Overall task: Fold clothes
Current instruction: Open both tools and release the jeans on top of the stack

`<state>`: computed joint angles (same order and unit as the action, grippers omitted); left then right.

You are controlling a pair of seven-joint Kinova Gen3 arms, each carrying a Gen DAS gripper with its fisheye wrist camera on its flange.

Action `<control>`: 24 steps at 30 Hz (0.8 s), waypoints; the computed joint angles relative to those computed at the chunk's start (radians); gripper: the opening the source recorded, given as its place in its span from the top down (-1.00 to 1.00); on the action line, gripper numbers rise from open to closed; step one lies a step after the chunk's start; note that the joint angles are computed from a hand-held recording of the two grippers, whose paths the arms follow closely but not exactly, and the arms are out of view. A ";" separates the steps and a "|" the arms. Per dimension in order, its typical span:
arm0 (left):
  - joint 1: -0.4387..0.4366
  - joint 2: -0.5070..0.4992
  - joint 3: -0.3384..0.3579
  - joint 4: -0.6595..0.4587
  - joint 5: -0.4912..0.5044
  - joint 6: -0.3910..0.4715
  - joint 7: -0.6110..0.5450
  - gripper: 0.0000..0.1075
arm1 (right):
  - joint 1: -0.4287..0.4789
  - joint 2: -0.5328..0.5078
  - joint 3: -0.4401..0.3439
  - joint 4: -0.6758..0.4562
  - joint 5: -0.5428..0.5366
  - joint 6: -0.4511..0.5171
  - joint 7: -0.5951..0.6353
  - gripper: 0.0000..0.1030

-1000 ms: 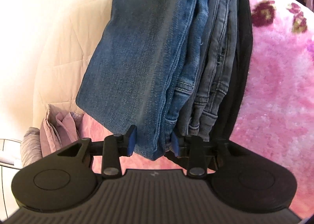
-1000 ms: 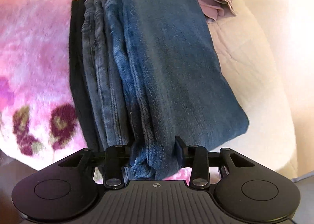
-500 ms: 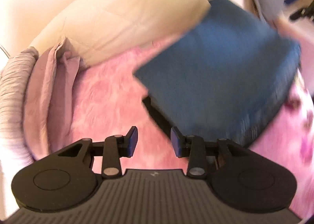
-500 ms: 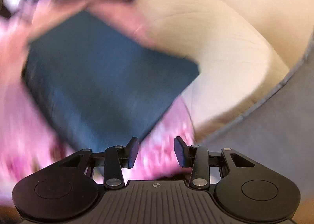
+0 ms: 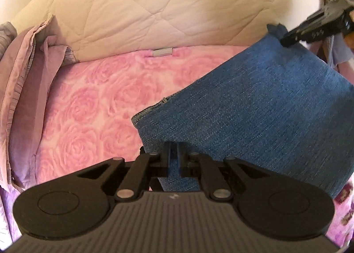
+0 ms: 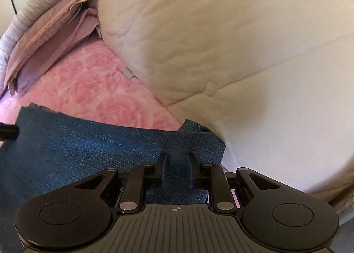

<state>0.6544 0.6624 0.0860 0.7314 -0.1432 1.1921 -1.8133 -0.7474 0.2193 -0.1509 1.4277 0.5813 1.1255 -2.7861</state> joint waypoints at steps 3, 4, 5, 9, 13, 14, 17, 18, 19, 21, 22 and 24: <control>-0.011 -0.054 -0.003 0.059 0.002 -0.019 -0.001 0.90 | -0.033 -0.042 -0.021 -0.019 0.022 0.054 -0.017 0.62; -0.026 -0.091 0.004 0.105 0.016 -0.034 0.006 0.90 | -0.052 -0.060 -0.035 -0.017 0.025 0.065 -0.040 0.62; -0.051 -0.129 0.020 0.151 0.045 -0.040 0.011 0.90 | -0.074 -0.079 -0.056 -0.013 0.028 0.075 -0.073 0.62; -0.124 -0.252 0.067 0.333 0.129 -0.040 0.006 0.85 | -0.167 -0.105 -0.145 -0.015 0.029 0.128 -0.220 0.61; -0.097 -0.280 0.067 0.444 0.088 -0.098 -0.002 0.89 | -0.256 -0.061 -0.151 0.019 0.010 0.138 -0.315 0.60; -0.100 -0.280 0.077 0.445 0.075 -0.100 0.012 0.90 | -0.277 -0.050 -0.150 0.019 0.026 0.152 -0.314 0.60; -0.083 -0.287 0.073 0.415 0.051 -0.058 0.052 0.89 | -0.265 -0.009 -0.160 -0.065 0.017 0.221 -0.278 0.56; -0.075 -0.297 0.070 0.418 0.041 -0.049 0.074 0.84 | -0.278 -0.008 -0.134 -0.089 -0.006 0.234 -0.294 0.55; -0.068 -0.307 0.069 0.421 0.031 -0.040 0.096 0.78 | -0.285 -0.005 -0.125 -0.109 -0.018 0.248 -0.323 0.52; -0.059 -0.341 0.063 0.445 0.023 -0.008 0.169 0.47 | -0.316 0.007 -0.116 -0.153 -0.017 0.297 -0.384 0.37; -0.063 -0.363 0.066 0.468 0.028 -0.001 0.199 0.40 | -0.337 0.017 -0.114 -0.180 -0.013 0.327 -0.413 0.16; -0.064 -0.420 0.074 0.532 0.027 0.006 0.257 0.12 | -0.394 0.045 -0.113 -0.242 -0.002 0.396 -0.471 -0.11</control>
<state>0.5901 0.2423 0.1598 1.2633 -0.1166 1.1980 -1.5567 -1.1412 0.2647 -0.2635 1.1856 0.5792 1.5218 -3.2576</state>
